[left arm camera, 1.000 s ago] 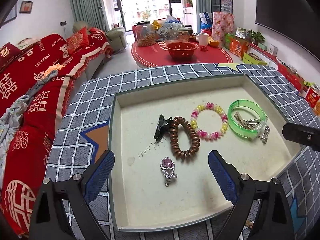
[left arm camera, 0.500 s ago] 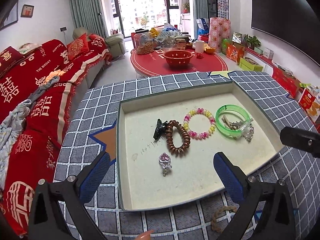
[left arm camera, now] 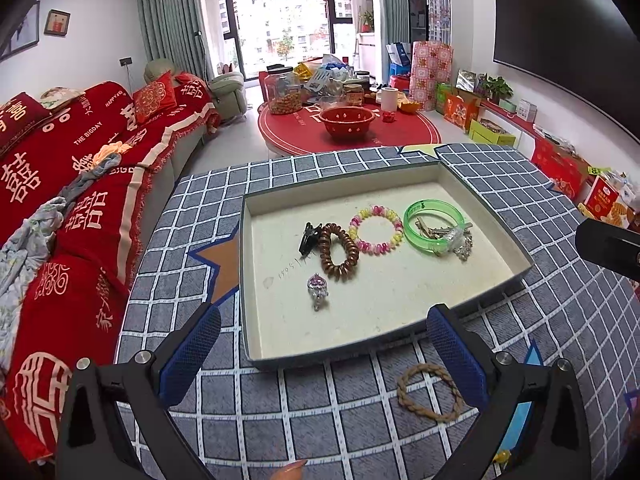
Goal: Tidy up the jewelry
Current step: 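Lift both grippers out of the box toward the remaining jewelry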
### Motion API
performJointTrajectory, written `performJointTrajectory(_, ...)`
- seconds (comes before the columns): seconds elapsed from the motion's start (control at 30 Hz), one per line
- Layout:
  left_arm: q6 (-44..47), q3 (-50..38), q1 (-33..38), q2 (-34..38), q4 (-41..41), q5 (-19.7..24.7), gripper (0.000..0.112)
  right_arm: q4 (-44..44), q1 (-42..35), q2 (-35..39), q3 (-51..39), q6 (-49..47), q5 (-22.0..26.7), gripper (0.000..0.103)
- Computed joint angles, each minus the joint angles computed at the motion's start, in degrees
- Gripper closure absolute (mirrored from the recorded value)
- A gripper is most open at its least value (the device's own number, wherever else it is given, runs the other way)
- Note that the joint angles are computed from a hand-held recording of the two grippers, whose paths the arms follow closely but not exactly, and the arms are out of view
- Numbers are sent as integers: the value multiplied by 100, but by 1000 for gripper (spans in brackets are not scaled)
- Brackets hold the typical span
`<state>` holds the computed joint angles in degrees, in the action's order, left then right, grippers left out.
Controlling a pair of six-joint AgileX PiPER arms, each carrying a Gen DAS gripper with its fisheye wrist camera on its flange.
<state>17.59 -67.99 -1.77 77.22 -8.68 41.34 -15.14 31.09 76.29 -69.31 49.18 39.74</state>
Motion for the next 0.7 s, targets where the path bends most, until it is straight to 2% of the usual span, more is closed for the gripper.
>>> performJointTrajectory(0.17, 431, 288, 253, -262, -449, 132, 9, -466, 440, -154, -118, 298, 600, 0)
performJointTrajectory(0.27, 887, 442, 445, -336, -849, 352, 9, -602, 638, -280, -69, 432, 772, 0)
performJointTrajectory(0.43, 1114, 885, 550, -526, -992, 443, 9, -408, 846, -552, 287, 521, 755, 0)
performJointTrajectory(0.7, 1071, 1365, 538, -578, -960, 400, 9, -667, 1620, -802, 1139, 1308, 863, 0)
